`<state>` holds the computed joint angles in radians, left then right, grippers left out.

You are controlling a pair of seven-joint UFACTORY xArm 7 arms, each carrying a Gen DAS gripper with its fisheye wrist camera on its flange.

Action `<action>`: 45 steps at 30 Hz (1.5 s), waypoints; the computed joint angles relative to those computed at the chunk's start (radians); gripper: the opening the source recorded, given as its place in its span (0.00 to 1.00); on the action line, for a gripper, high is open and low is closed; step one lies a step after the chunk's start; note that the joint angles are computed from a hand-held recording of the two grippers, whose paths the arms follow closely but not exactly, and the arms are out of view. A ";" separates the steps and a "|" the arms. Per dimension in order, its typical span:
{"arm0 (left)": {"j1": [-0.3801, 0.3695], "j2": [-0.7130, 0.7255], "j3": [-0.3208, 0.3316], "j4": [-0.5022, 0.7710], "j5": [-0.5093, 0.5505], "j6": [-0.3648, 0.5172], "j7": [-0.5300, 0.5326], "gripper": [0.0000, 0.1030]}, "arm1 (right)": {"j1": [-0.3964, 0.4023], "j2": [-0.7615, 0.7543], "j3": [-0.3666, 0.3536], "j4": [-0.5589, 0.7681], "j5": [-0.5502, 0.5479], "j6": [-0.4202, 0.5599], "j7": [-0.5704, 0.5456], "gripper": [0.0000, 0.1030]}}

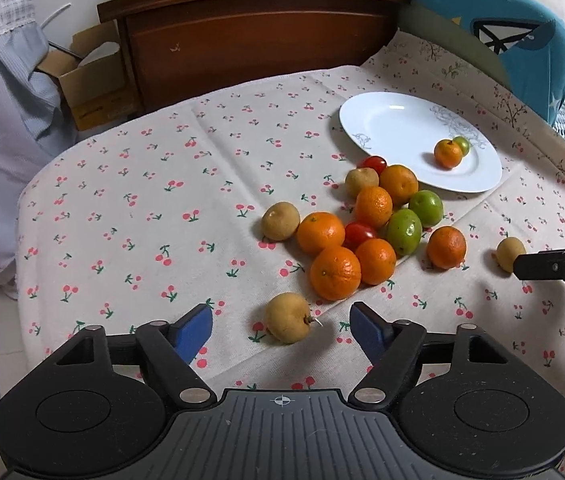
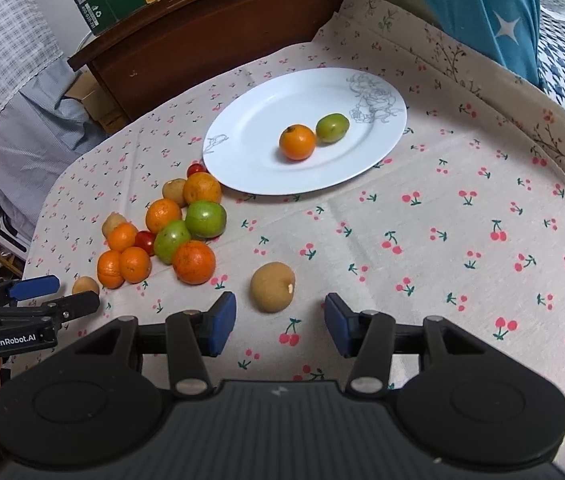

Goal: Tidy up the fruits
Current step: 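Withdraw both open grippers from the plate back to the fruit pile, then close the left gripper on a small brown pear while the right gripper grasps another brown pear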

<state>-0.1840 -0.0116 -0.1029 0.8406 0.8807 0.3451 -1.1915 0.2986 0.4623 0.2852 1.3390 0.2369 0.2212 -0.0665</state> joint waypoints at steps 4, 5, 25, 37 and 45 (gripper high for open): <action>-0.002 0.010 0.002 0.004 -0.002 -0.005 0.008 0.66 | 0.004 0.011 0.001 0.008 -0.008 -0.011 0.004 0.48; -0.004 0.011 0.003 0.004 -0.001 -0.002 0.008 0.64 | 0.001 0.016 0.006 0.011 -0.007 -0.013 -0.001 0.46; -0.012 0.003 0.010 0.004 0.057 -0.039 -0.056 0.26 | -0.047 0.037 0.087 0.010 0.027 -0.051 -0.103 0.23; -0.019 0.020 -0.001 0.051 0.124 -0.056 -0.116 0.26 | -0.102 0.042 0.170 0.009 0.124 -0.066 -0.206 0.23; -0.037 0.040 0.008 0.086 0.148 -0.069 -0.155 0.26 | -0.112 0.044 0.191 0.014 0.167 -0.068 -0.251 0.23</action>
